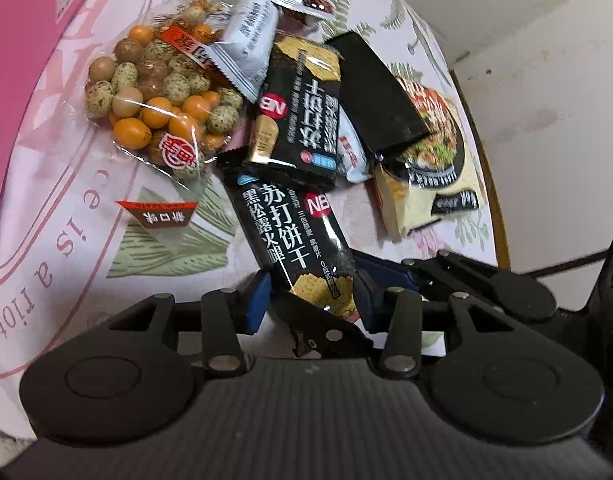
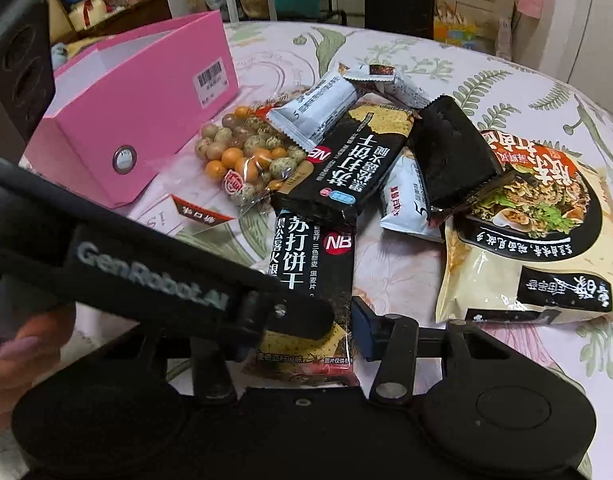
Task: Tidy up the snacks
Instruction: 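Return the left tool to the pile and grasp a black NB cracker pack, then carry the black cracker pack into the pink box and open the left tool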
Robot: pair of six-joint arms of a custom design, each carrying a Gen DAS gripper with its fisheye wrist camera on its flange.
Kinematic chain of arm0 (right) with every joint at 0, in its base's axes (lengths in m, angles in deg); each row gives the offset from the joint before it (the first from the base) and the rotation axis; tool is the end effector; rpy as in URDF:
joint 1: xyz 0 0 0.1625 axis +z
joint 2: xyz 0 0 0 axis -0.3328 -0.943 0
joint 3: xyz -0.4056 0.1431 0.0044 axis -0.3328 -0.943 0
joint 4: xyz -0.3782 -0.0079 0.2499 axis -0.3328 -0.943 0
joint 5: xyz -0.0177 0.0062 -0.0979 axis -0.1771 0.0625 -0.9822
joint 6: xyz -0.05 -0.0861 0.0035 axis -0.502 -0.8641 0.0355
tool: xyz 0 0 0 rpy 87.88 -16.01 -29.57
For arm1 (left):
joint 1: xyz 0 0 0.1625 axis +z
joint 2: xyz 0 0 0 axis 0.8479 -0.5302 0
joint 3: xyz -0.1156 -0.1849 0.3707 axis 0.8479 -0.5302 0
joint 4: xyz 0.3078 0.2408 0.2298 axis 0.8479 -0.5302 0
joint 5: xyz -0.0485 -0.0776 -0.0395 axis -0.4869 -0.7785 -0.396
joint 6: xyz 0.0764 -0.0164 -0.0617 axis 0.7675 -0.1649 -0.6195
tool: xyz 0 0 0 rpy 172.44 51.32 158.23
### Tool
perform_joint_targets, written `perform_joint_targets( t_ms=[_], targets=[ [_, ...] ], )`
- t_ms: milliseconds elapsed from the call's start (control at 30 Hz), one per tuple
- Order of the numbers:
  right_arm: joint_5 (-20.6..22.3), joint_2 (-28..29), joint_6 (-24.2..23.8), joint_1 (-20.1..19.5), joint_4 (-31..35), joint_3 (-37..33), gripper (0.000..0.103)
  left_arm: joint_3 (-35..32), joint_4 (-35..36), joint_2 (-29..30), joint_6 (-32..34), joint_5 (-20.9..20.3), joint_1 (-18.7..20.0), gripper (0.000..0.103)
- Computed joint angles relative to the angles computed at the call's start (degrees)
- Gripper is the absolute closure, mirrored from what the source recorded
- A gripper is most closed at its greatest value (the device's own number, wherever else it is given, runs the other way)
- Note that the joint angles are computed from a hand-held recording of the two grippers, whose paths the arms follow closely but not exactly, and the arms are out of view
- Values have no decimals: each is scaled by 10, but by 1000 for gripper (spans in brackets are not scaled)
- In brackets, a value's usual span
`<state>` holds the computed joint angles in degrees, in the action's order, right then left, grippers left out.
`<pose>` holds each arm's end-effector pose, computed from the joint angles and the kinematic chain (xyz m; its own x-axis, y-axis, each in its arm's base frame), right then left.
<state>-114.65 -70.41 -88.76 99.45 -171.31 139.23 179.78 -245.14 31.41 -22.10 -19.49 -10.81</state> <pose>-0.0014 -0.6403 0.2800 -0.5807 -0.6772 0.4519 -0.7565 0.6539 0.0077 -0.3360 -0.6276 -0.0896 -0.9708 -0.1520 -0.1857 -0.0502 0.8854 -0.4621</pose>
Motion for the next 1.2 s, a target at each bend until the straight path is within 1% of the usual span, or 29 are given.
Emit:
perform_joint_targets(
  t_ms=[67,167,233,333,400,467,533,733,833,933,1067,1200],
  targets=[
    [-11,-4,10,5,11,-1,50,-3,21,-4,5,-5,-3,61],
    [-32,-8,49,13,41,-8,50,-3,39,-12,-7,-27,-3,61],
    [-41,-18,62,17,55,-6,50,1,49,-21,-18,-43,-4,61],
    [-47,-39,52,24,67,7,50,13,58,-35,-19,-63,-9,60],
    [-54,-49,51,30,86,9,50,26,56,-46,-27,-66,-16,59],
    [-57,-59,39,36,94,14,50,37,56,-57,-32,-67,-21,59],
    [-53,-66,28,40,92,21,51,43,62,-67,-38,-61,-28,59],
    [-25,-96,25,47,94,34,51,47,97,-92,-26,-38,-51,59],
    [-11,-114,29,50,93,43,51,40,138,-105,-6,-34,-63,59],
    [-9,-130,30,61,66,62,51,34,160,-115,16,-20,-75,59],
    [4,-145,53,77,62,65,51,35,172,-135,27,-7,-87,58],
    [11,-151,33,101,53,67,51,52,179,-167,22,21,-101,58]
  ],
)
